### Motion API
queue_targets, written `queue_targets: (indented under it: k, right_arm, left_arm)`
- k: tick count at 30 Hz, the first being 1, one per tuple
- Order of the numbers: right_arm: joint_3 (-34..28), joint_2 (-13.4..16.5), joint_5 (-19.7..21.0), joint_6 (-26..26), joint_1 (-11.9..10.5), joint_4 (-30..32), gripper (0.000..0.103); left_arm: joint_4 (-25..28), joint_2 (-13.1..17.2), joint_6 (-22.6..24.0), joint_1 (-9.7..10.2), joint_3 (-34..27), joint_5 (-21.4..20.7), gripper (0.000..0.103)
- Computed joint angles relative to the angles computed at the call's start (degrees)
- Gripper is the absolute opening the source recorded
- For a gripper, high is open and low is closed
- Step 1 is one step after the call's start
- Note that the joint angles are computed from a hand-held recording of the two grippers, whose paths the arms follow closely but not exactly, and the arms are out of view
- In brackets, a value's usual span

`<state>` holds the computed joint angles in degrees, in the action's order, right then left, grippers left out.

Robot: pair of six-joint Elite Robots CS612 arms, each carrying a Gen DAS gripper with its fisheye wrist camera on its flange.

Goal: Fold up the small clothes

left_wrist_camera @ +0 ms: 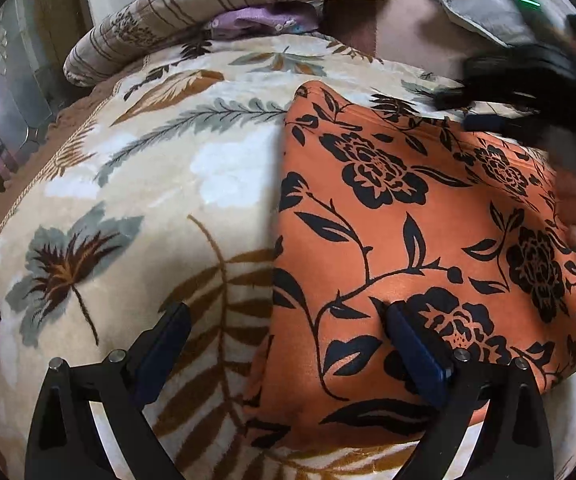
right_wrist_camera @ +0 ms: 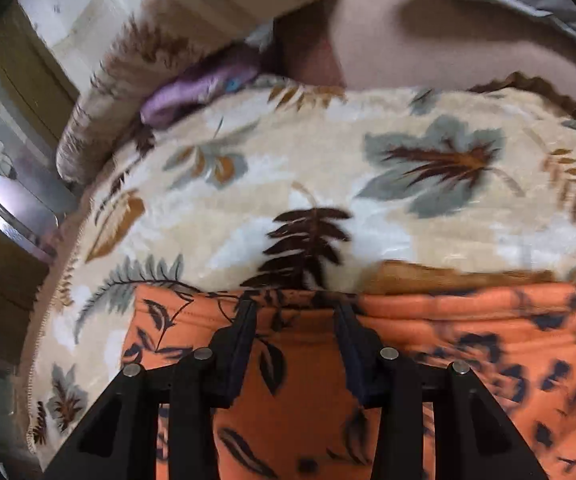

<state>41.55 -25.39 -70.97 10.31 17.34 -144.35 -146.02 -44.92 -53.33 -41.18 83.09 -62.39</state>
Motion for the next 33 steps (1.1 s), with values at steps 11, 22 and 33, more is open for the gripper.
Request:
queue_targets:
  k: [11,22,33]
  right_arm:
    - [36.88,-18.99,0.35,13.41,-10.17,-18.06,0.046]
    - [48.31,-21.46,8.14,23.61,-14.44,-32.19,0.061]
    - [55.74,-21.48,18.72,38.14,-16.99,-43.32,0.07]
  left_arm:
    - [2.12,-0.13,4.45,-2.24,-1.22,7.91,0.098]
    - [-1.88,0.09,6.98,-2.61,0.74,6.96,0.099]
    - [-14.68,-3.22,8.63,-5.36,7.56,9.69,0.099]
